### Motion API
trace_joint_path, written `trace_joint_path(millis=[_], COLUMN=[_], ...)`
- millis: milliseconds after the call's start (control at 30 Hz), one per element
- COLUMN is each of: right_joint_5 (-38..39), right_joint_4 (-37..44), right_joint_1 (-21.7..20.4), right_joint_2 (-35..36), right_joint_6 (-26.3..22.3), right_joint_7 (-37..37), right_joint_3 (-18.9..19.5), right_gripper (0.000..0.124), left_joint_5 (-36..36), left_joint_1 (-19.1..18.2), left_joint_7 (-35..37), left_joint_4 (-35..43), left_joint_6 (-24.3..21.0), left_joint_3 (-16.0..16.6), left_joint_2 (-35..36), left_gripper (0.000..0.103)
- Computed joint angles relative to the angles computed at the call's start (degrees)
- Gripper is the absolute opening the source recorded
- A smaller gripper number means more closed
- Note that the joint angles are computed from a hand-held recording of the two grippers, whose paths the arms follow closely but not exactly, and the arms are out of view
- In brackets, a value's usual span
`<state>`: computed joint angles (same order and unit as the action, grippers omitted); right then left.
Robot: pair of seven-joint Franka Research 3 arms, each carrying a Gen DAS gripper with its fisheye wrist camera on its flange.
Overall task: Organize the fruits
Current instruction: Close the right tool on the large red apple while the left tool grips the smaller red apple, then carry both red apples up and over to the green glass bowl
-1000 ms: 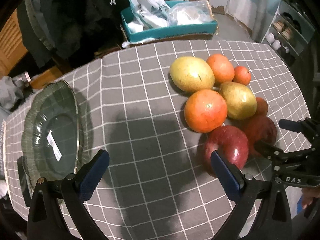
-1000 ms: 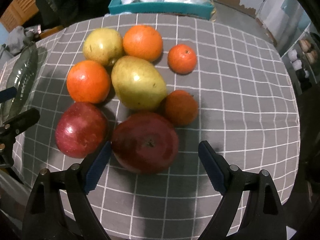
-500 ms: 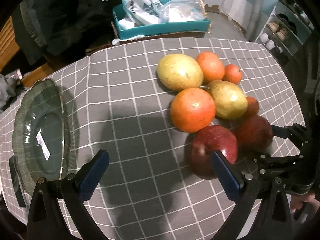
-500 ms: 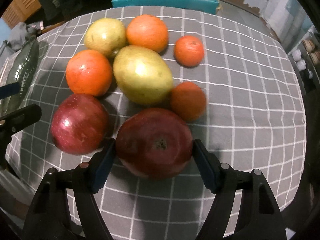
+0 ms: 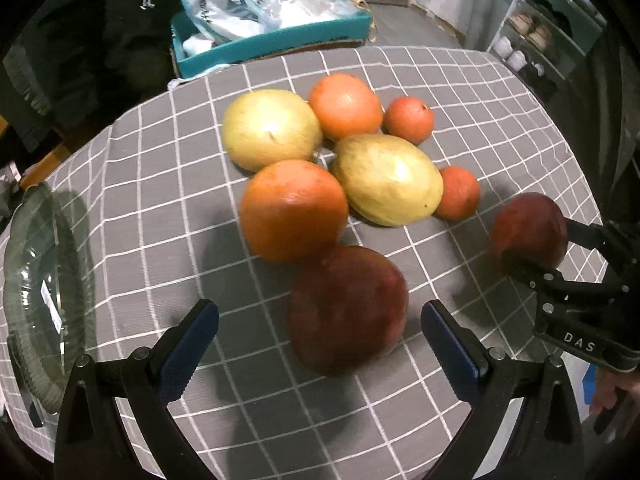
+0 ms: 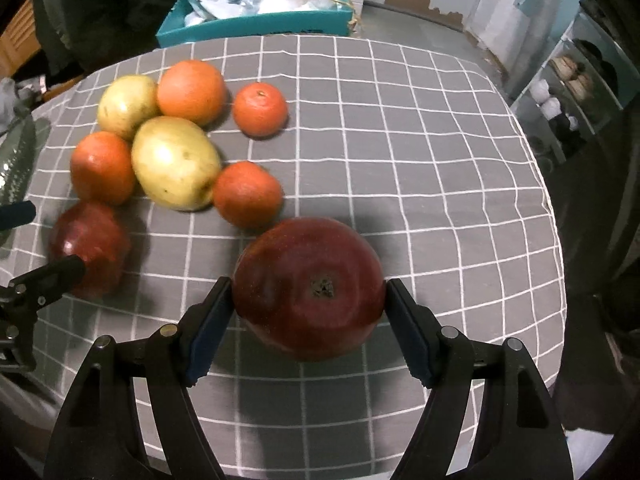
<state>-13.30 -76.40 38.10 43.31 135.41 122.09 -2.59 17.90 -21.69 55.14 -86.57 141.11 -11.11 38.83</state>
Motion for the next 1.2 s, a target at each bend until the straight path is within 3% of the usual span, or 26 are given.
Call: trace_joint_path(millis=[300, 533, 833, 1200], right_joint_5=[-0.1, 0.4, 0.1, -2.2], right_joint_4=[-0.4, 0.8, 1.9, 3.0], right_joint_1=[-0.2, -0.4, 0.3, 1.6], right_joint_2=[0.0, 0.8, 1.2, 0.6], right_joint_6=[0.5, 0.1, 0.2, 2.2], right_joint_7=[-0.6, -1.6, -2.1, -1.0], right_joint_3=[0.0, 0.2, -0.2, -1.3], right_gripper=[0.076, 0.076, 0.076, 0.076], left_joint_5=[-4.1, -8.2, -9.6, -6.4], left_joint_1=[1.0, 2.7, 3.0, 3.0], left_joint_7=[1.1, 3.7, 4.0, 0.4], left_joint_4=[4.8, 4.5, 2.3, -6.1], left_joint_6=[-1.9, 0.7, 2.9, 8.6], left_joint_3=[-1.5, -3.4, -2.9, -1.1], left_joint_2=[4.9, 6.2, 5.0, -2.7], left_gripper=[0.088, 0.074, 0.074, 0.074])
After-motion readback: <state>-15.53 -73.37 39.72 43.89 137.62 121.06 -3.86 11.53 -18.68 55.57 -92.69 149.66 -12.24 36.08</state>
